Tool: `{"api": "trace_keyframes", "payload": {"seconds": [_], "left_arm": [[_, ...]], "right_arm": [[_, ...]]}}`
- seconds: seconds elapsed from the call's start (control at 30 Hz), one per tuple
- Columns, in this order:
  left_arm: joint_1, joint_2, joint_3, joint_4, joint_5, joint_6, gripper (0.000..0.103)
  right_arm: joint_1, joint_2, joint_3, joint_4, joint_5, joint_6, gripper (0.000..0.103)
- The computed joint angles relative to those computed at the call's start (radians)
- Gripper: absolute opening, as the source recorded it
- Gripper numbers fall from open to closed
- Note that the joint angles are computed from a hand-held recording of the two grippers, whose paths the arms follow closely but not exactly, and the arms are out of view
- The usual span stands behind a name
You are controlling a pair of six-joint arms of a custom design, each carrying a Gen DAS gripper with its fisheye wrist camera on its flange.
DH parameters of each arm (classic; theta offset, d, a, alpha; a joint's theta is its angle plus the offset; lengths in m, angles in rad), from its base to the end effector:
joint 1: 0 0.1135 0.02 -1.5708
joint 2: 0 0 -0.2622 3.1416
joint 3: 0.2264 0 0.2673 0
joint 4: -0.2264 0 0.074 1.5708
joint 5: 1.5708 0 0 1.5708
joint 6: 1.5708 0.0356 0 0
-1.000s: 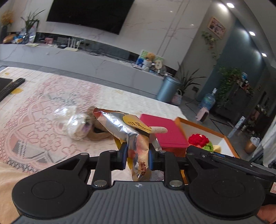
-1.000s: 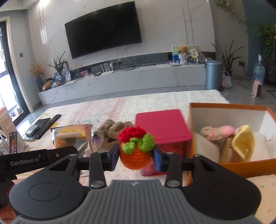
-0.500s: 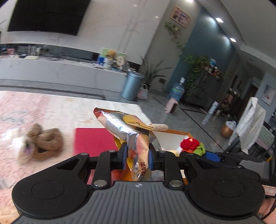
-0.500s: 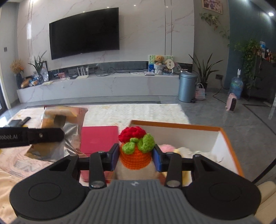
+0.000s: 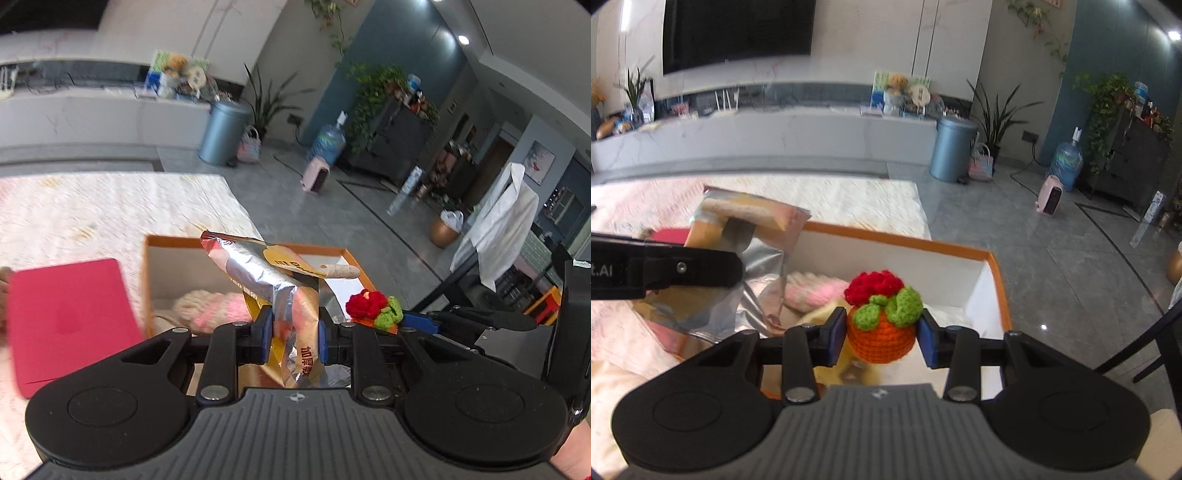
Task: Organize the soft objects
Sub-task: 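Carry the snack packet and crocheted fruit with both tools into the orange box, then open both tools to release the items and move back to the bed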
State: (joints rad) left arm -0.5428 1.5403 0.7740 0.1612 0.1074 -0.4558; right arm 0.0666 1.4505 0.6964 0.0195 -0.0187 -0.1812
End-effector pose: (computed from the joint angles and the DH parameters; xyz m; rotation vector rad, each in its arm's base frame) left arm 0.2817 -0.1744 0.1759 0.1615 2.2489 -0.6721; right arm 0.3001 0.0207 0.1657 -0.2944 2.2866 -0.0371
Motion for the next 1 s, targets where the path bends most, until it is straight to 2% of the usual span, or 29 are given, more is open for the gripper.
{"api": "trace_keyframes", "payload": {"seconds": [0.27, 0.53, 0.8, 1.0], "left_arm": [[0.009, 0.199, 0.149, -0.043, 0.048, 0.008, 0.026], [0.025, 0.351, 0.290, -0.109, 0.087, 0.001, 0.026], [0.013, 0.396, 0.340, -0.142, 0.078, 0.017, 0.028], [0.018, 0.394, 0.350, -0.161, 0.099, 0.006, 0.033]], "right_arm": [[-0.042, 0.183, 0.110, -0.015, 0.004, -0.100, 0.040], [-0.049, 0.345, 0.218, -0.030, 0.026, -0.145, 0.040], [-0.047, 0.450, 0.300, -0.074, 0.057, -0.188, 0.041], [-0.044, 0.465, 0.317, -0.094, 0.067, -0.192, 0.041]]}}
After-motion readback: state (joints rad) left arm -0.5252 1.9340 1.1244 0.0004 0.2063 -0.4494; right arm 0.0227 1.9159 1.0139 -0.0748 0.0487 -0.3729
